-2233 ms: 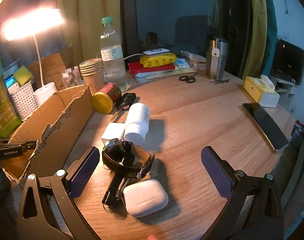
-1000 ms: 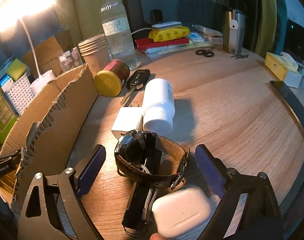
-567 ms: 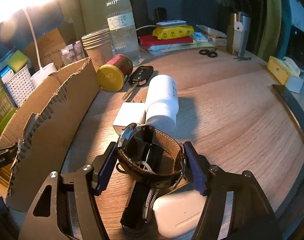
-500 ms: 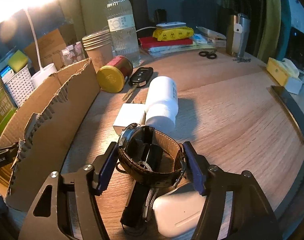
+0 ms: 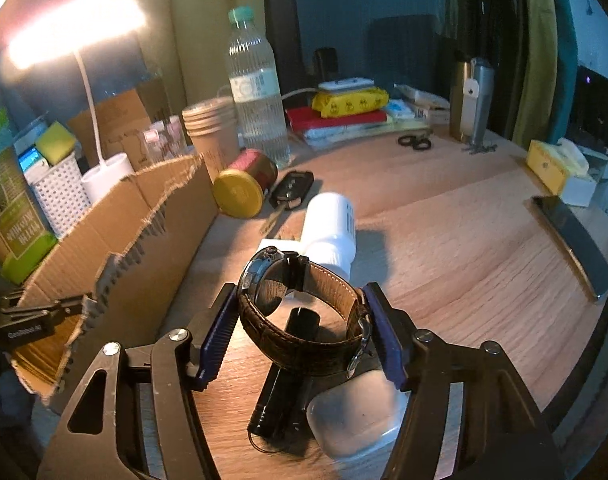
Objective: Organize rigid objects
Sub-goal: 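Lift the wristwatch with the right gripper and carry it over the box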
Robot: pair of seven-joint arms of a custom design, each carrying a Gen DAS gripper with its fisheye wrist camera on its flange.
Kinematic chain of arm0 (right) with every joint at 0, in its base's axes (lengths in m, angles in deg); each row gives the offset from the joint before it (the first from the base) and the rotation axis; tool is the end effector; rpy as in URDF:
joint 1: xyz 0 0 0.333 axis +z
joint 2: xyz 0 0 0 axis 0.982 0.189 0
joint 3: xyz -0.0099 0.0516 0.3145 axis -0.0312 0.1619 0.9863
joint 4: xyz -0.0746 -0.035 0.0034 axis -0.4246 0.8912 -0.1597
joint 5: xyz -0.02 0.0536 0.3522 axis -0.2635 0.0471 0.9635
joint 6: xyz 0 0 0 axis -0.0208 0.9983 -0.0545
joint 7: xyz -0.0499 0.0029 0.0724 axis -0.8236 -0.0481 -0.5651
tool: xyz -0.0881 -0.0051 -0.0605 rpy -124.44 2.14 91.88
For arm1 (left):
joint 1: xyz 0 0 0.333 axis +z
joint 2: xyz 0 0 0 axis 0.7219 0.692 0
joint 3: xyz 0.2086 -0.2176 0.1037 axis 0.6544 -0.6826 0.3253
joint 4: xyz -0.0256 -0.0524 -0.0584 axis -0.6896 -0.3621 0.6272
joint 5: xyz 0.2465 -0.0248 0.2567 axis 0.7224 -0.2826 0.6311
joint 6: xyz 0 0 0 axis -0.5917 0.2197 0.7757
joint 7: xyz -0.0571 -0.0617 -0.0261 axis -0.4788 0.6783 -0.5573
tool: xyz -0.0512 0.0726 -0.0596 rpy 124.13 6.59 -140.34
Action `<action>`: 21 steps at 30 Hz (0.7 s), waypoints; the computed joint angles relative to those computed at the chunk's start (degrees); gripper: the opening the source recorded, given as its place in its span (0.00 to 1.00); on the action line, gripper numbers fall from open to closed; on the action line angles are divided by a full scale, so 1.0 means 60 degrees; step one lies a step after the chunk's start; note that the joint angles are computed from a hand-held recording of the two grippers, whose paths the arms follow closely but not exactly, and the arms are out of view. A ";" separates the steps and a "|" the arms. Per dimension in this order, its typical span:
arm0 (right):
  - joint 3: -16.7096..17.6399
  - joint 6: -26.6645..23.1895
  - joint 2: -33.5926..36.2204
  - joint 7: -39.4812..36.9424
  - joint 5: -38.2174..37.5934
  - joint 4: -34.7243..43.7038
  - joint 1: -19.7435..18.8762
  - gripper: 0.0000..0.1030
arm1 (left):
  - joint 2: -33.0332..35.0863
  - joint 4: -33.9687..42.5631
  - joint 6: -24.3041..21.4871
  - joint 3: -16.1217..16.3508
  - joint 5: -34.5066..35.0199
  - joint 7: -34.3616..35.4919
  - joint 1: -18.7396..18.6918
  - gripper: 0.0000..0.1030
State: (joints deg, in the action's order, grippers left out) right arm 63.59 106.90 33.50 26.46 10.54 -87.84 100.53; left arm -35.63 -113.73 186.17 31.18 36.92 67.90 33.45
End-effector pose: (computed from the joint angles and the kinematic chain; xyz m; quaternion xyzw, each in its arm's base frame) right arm 0.6519 0.1512 0.4507 -0.6451 0.6279 -0.2796 0.3337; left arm 0.6829 -0.2566 0.4230 -0.5968 0.7258 -0.3149 0.1338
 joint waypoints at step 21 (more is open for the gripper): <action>0.5427 0.0989 -0.0307 -0.4209 0.2109 -0.0113 -0.3244 0.64 | 0.0014 0.0015 -0.0001 -0.0010 0.0011 0.0001 0.0008 0.20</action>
State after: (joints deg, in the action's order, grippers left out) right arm 96.15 112.84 31.66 1.20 23.19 -88.52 81.07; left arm -35.54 -113.64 186.16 31.12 36.99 67.90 33.50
